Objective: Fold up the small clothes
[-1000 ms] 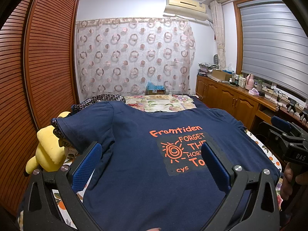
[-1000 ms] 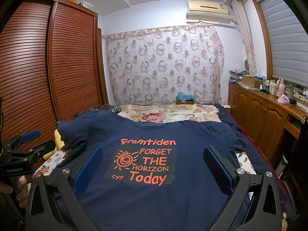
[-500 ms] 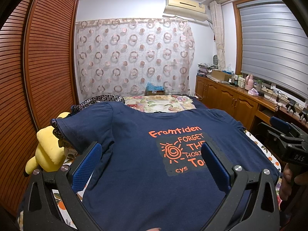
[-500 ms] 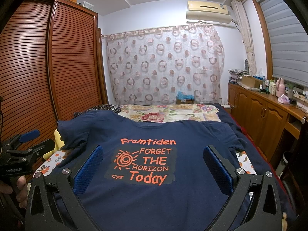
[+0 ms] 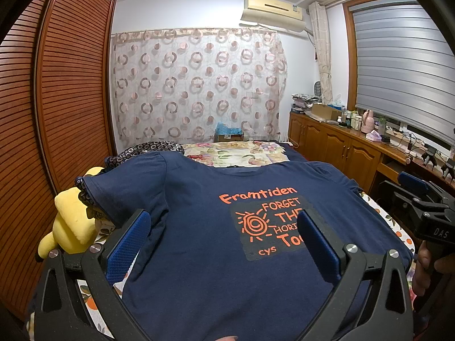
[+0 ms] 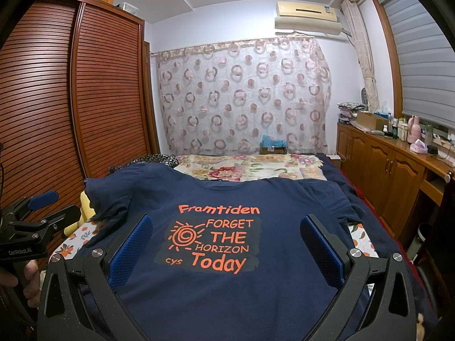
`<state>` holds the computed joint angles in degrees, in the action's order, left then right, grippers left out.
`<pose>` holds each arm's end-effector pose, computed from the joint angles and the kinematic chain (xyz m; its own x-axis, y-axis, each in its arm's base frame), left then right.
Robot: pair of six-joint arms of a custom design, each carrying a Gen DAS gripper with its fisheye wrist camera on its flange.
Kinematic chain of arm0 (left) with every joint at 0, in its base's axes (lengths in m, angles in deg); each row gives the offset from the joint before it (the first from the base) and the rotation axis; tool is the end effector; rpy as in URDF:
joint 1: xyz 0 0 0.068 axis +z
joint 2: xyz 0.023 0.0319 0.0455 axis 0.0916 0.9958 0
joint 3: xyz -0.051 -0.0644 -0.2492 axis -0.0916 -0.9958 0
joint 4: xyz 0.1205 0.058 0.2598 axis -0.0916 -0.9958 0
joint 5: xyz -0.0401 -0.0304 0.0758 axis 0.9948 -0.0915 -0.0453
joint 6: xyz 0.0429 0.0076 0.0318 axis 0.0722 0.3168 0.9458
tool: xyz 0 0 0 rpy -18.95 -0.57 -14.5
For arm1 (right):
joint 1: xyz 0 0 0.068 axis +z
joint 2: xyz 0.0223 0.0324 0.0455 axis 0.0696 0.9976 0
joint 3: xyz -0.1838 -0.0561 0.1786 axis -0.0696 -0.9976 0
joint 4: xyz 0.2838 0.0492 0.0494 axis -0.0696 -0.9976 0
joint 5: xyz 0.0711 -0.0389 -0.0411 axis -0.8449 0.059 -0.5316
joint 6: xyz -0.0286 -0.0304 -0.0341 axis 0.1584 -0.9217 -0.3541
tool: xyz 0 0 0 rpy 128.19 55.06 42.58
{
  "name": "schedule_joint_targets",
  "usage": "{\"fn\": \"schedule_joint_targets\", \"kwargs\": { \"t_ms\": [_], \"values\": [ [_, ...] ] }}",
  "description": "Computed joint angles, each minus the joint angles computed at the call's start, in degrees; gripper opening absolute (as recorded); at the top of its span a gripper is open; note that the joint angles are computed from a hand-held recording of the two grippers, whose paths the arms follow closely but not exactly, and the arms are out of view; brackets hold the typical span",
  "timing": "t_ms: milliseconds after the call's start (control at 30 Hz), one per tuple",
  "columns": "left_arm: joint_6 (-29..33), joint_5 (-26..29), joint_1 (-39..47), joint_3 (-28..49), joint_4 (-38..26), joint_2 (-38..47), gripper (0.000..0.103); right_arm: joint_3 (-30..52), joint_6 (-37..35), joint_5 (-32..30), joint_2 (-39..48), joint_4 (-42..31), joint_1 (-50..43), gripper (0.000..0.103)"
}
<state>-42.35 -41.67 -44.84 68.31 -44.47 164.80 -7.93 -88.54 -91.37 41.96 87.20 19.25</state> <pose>0.2146 -0.2084 0.1488 -0.3537 -0.1837 -0.9171 -0.3786 0.9247 -0.0392 0.3076 0.1002 0.1470 -0.2894 -0.1506 -0.9453 -0.6578 0.7487 0.0821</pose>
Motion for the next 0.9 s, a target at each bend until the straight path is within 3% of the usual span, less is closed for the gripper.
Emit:
{"fn": "schedule_joint_targets", "kwargs": {
  "t_ms": [333,433,567,667,900],
  "values": [
    [0.2,0.6,0.5,-1.2,1.2,-0.2,0.103,0.7,-0.4,-0.2,0.8,-0.8,0.2,0.103],
    [-3.6,-0.3,-0.4,1.3,-4.8,0.2,0.103,2.2,-1.7,-0.2,2.6,-2.4,0.9,0.103],
    [-3.9,0.0,1.1,0.7,-5.1,0.6,0.103,3.5,-2.4,-0.9,4.4,-3.1,1.1,0.103],
    [-2.2,2.5,3.5,-2.1,-0.1,0.7,0.103,5.2,-2.8,-1.6,5.8,-4.3,0.9,0.103],
    [-1.7,7.5,7.9,-8.4,3.4,-2.9,0.103,10.6,-6.0,-0.7,12.8,-6.7,2.2,0.103]
  ]
}}
